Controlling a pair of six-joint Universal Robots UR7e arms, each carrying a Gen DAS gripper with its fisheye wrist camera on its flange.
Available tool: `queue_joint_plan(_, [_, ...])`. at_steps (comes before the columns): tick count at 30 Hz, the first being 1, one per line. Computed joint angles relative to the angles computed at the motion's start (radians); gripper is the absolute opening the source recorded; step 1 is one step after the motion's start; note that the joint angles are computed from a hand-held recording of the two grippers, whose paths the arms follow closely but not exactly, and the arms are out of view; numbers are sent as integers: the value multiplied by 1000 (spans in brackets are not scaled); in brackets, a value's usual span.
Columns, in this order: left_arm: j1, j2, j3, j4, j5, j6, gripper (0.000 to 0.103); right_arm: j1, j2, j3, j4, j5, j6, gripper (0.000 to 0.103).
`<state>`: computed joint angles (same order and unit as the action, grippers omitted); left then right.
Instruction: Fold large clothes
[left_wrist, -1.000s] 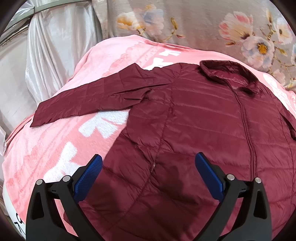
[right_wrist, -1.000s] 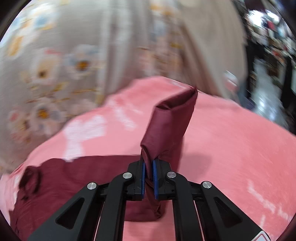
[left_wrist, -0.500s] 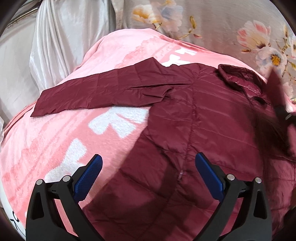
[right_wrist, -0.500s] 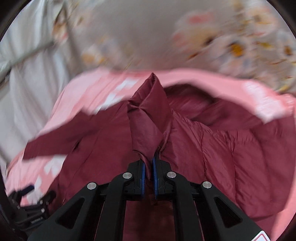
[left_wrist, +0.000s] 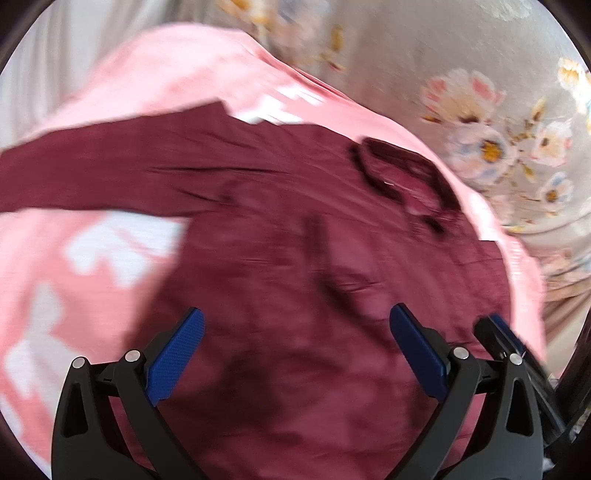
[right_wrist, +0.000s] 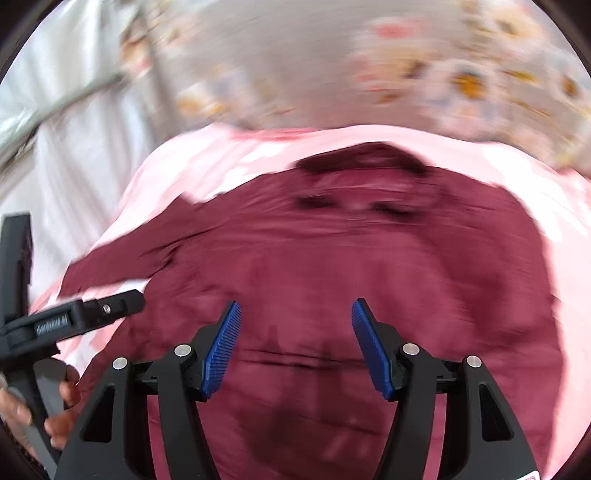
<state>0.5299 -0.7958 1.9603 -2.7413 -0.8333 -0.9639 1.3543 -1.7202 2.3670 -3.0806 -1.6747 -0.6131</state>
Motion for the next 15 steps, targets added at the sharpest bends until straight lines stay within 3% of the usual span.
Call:
queue_joint_plan(4, [79,79,-102,6,-174,-25,98,-146,-123,-24,75,38,88,62])
queue_joint_plan(6, [97,105,-116,-34,-210,-68,97,-226,-160,-51,146,80,144,62])
queue_joint_plan(7, [94,115,-121,-43,-188,-90,90,-250,-160,-61,164,98,162,62])
queue_joint_plan(9, [90,130,-143,-54,-175,-64,59,-305,-168,-74,205,140,194,62])
queue_joint_plan(10, [93,136,-154,-61,-188,-38,33,-328,-164,-85,223,158,209,62])
queue_joint_plan(11, [95,140,-169,-51,-188,-22,18,-346,-157,-93,235,173,220,62])
queue_joint_plan(13, [93,129,-173,-41,-154,-7,7,-365,-131,-124,269,204,242,62])
queue_joint_plan(15, [82,99,-157,-45,-76,6,5,-366,-99,-157,286,209,259,62])
